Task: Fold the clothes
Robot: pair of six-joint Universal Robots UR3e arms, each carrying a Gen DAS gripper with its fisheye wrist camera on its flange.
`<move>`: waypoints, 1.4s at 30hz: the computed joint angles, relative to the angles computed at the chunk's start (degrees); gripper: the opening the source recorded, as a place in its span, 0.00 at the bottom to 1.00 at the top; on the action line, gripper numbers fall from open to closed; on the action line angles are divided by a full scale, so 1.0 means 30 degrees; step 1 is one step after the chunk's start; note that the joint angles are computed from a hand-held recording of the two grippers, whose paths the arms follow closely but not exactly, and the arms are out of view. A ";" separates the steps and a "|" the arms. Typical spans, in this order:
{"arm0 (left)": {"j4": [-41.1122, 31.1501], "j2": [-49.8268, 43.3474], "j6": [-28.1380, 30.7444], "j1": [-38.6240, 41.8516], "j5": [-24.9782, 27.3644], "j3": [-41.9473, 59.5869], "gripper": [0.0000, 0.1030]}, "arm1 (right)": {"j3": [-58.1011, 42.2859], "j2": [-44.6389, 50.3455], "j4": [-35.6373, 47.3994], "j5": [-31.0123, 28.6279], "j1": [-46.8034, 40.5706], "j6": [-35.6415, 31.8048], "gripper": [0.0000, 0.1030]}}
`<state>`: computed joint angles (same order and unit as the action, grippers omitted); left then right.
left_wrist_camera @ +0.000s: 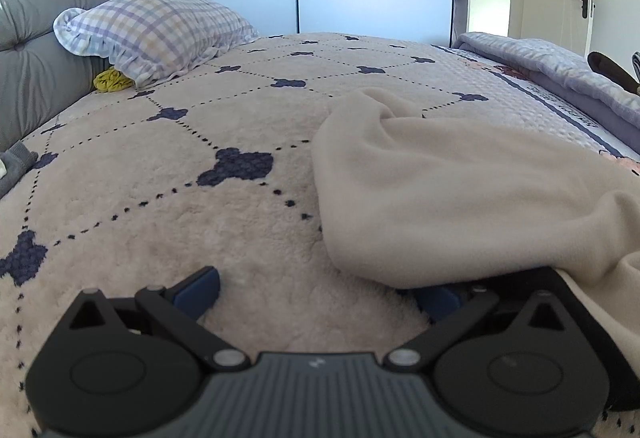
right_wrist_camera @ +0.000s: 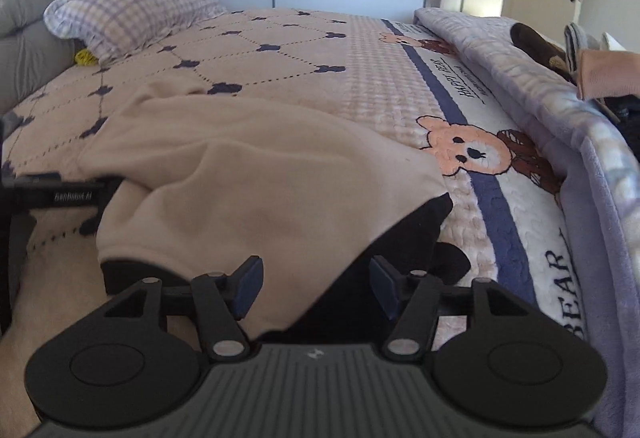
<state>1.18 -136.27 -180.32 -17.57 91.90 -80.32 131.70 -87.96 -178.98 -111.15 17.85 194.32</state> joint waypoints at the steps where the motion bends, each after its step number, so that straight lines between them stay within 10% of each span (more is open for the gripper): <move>1: -0.0029 -0.0013 -0.0003 -0.0012 0.0017 0.0034 1.00 | 0.0129 -0.0153 0.0162 -0.0031 0.0104 -0.0573 0.63; 9: 0.0152 0.0094 -0.0119 0.0273 -0.0557 -0.0243 1.00 | -0.0214 0.2430 -0.1696 -0.1350 0.1460 -0.0966 0.67; 13: 0.0077 0.1070 0.0775 0.0865 -0.1833 -0.1393 1.00 | -0.1407 0.3418 -0.2538 -0.1823 0.1665 0.0076 0.10; 15: 0.0360 0.2067 0.1384 0.1215 -0.2400 -0.2701 1.00 | -0.1516 0.3067 -0.2990 -0.2282 0.1875 0.0369 0.00; 22: 0.3906 0.6432 0.4403 0.2971 -0.5996 -0.9386 0.99 | 0.0384 -0.0590 -0.2460 -0.1432 0.0619 0.0164 0.08; 26: 0.4937 0.6578 0.8355 0.2557 -0.8223 -1.0502 1.00 | 0.2259 -0.1128 -0.1617 -0.2007 0.0147 0.0592 0.51; 35: 0.5866 0.3200 1.4211 -0.0540 -0.7424 -0.7347 0.98 | 0.5312 -0.0284 -0.4790 -0.2669 0.0547 -0.1804 0.58; 39: 0.2041 0.3301 1.3226 -0.0503 -0.7488 -0.4768 0.22 | 0.3872 0.0393 -0.5277 -0.0045 -0.0451 -0.2929 0.08; 42: 0.0823 0.4098 1.1246 0.0056 -0.7891 -0.4178 0.14 | 0.1969 0.1229 -0.5787 -0.1584 0.0491 -0.2878 0.07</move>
<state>3.65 -123.98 -146.58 -17.41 68.23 -92.85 137.61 -84.27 -196.34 -115.90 19.33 185.69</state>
